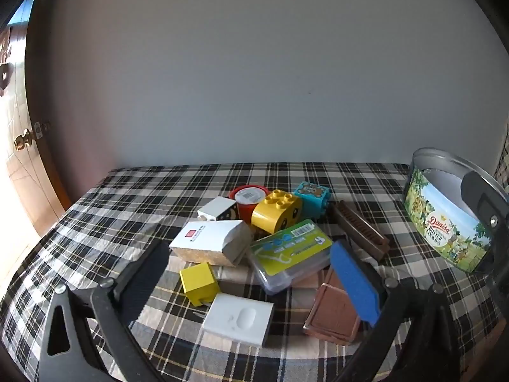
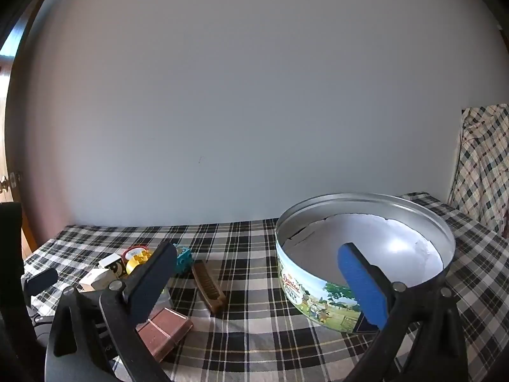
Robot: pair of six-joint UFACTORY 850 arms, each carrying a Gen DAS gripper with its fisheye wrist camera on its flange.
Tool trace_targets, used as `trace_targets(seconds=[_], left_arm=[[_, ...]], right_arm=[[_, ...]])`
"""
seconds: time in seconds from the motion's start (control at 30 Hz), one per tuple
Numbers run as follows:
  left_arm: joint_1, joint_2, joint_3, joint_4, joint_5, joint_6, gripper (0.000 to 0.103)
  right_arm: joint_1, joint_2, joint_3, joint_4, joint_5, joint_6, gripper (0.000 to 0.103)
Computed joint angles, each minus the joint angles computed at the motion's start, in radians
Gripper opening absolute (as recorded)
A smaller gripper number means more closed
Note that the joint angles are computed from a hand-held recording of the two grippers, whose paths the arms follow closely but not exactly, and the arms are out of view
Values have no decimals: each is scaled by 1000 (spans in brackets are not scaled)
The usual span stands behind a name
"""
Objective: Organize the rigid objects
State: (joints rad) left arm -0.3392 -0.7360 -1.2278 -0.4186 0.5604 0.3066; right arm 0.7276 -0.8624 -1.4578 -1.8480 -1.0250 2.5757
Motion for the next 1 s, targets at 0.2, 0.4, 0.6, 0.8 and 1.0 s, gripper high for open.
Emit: trace_targets(seconds=[0.2,0.4,0.6,0.8,1.0], left_arm=[[-3,-1,0,-6,2,5,103],[-4,-3,-2,-4,-3,3,103],[-5,-3,0,-2,-2,2,103],[-2,0,2,1,-19,1,103],[-4,3,8,-10,-18,14,103]], right_arm=[[2,3,-3,12,18,-24,103],[1,3,-6,16,22,-31,103],[1,4,-3,14,23,-26,102],[-1,4,-8,16,28,-41,102],[-2,5,-4,9,42,-47,102]])
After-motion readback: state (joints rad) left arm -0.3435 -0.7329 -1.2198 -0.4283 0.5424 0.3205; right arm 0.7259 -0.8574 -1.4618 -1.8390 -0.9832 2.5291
